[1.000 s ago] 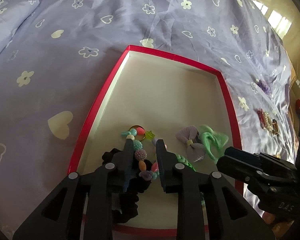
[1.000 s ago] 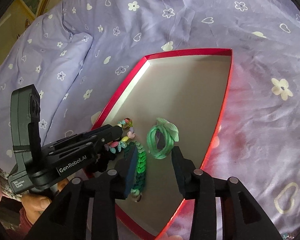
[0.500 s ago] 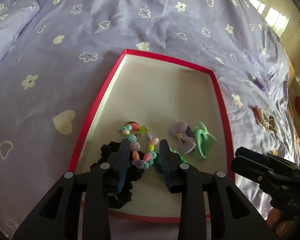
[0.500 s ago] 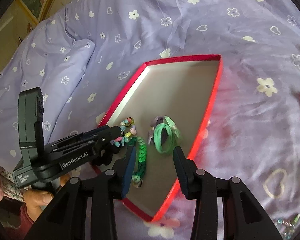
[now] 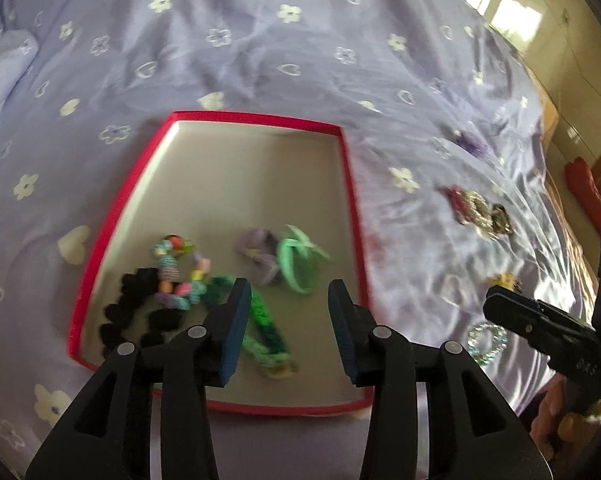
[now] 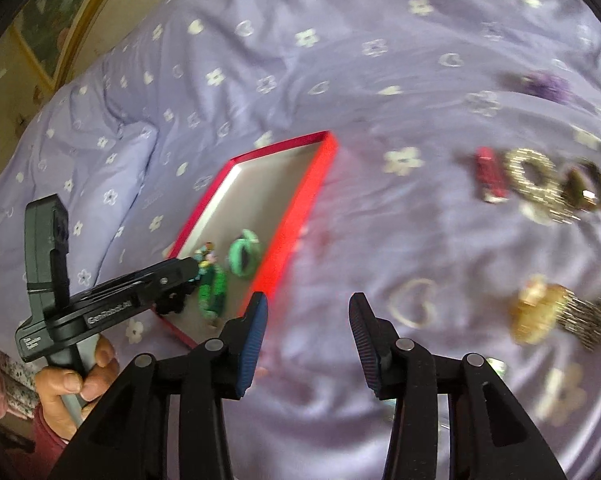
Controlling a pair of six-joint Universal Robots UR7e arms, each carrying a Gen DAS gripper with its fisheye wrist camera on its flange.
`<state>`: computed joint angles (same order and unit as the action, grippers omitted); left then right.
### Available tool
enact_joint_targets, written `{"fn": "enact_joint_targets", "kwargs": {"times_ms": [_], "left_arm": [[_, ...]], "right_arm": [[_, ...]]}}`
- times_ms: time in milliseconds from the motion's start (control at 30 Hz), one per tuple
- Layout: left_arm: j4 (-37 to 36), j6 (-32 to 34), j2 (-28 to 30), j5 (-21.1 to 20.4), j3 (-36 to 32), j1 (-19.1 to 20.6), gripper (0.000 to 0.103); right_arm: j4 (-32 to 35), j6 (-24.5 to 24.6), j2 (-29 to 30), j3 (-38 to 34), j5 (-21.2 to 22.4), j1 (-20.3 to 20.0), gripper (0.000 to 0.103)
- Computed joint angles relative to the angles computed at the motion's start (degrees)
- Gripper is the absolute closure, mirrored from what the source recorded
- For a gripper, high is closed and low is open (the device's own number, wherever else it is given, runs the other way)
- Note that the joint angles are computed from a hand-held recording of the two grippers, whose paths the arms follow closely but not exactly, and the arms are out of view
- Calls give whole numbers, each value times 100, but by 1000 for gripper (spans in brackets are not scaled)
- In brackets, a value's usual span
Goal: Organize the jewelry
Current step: 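Open the left tool to release the beaded bracelet, then withdraw both tools, then grasp the pink hair clip with the left tool while the right tool grasps the gold watch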
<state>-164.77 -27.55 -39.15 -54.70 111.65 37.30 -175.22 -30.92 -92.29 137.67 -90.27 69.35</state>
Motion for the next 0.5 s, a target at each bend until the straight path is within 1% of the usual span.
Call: {"fn": "enact_joint_targets", "kwargs": {"times_ms": [300,400,500], "left_arm": [[227,74,354,-282,-392,-218,63],[336,128,494,-348,-588,-266,63],[472,242,703,-419,-894,-310,63]], "right_arm": [[124,-119,-827,145,356,-947,59],[183,-185,-963,73,436,-1156,59],[151,-264,-987,-50,443,-1278,59]]}}
